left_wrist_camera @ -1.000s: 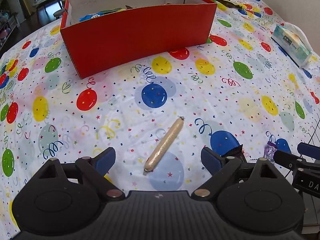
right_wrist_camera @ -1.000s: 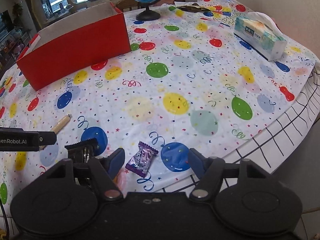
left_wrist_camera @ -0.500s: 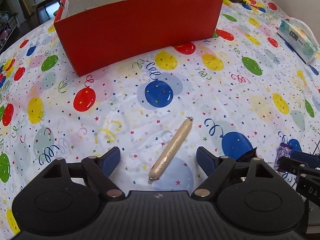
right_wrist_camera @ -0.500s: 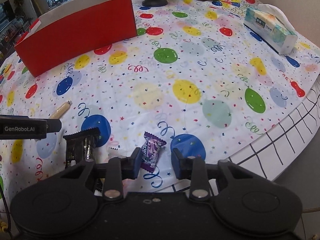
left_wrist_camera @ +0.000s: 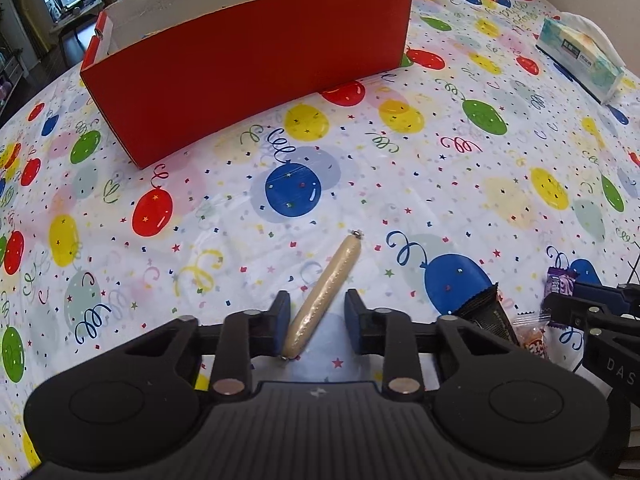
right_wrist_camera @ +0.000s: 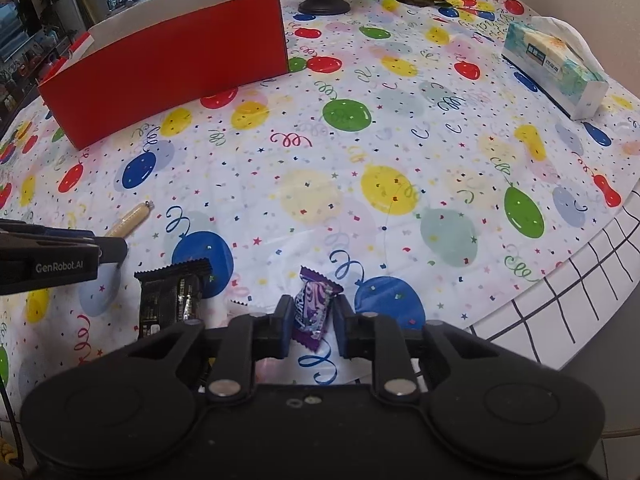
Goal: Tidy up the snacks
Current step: 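Grasp the tan stick snack with left tool while right tool grasps the purple candy, then carry the tan stick snack and purple candy over the red box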
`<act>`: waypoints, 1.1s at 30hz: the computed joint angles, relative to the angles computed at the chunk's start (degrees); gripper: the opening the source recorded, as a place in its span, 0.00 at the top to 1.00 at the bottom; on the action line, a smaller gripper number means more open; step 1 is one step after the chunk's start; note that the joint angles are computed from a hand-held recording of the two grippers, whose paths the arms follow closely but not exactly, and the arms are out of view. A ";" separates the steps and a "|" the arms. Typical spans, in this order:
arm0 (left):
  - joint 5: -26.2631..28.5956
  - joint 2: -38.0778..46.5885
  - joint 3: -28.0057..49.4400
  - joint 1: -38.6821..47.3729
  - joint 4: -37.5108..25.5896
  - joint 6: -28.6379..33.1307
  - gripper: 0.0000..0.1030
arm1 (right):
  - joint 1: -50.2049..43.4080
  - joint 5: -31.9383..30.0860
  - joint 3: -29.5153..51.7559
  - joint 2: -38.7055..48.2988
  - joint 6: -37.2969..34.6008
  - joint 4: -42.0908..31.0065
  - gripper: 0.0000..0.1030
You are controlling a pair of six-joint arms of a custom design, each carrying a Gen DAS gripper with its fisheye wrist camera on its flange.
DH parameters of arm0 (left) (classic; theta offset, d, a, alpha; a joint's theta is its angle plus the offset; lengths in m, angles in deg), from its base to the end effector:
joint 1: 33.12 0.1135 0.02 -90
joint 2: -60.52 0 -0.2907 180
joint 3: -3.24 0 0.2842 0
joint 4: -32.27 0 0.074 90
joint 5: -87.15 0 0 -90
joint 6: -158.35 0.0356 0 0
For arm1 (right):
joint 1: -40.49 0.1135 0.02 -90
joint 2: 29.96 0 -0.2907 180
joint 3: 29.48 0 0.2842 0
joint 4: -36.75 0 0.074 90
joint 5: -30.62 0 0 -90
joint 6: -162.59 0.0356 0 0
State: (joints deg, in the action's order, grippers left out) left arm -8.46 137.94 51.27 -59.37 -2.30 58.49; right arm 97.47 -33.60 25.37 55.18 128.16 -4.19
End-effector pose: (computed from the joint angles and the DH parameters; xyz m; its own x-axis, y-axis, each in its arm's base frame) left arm 0.2279 -0.1085 0.1594 -0.8627 0.2354 -0.4476 0.2578 0.9661 0.0114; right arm 0.1628 0.2221 0.1594 -0.8516 0.0527 -0.5216 0.0418 0.9986 0.0326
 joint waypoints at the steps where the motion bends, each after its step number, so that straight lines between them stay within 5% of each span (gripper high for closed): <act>1: 1.11 -0.17 -0.09 0.45 0.00 0.21 0.85 | -0.14 -0.32 -0.44 -0.41 -0.27 0.64 0.83; 17: 5.12 -6.85 1.02 5.20 -5.02 -2.03 0.90 | 0.20 2.66 -0.98 -5.99 -2.34 0.25 0.84; 33: 5.13 -13.99 9.61 9.42 -11.51 -1.04 0.90 | -2.03 4.35 9.47 -8.45 -18.75 1.97 0.84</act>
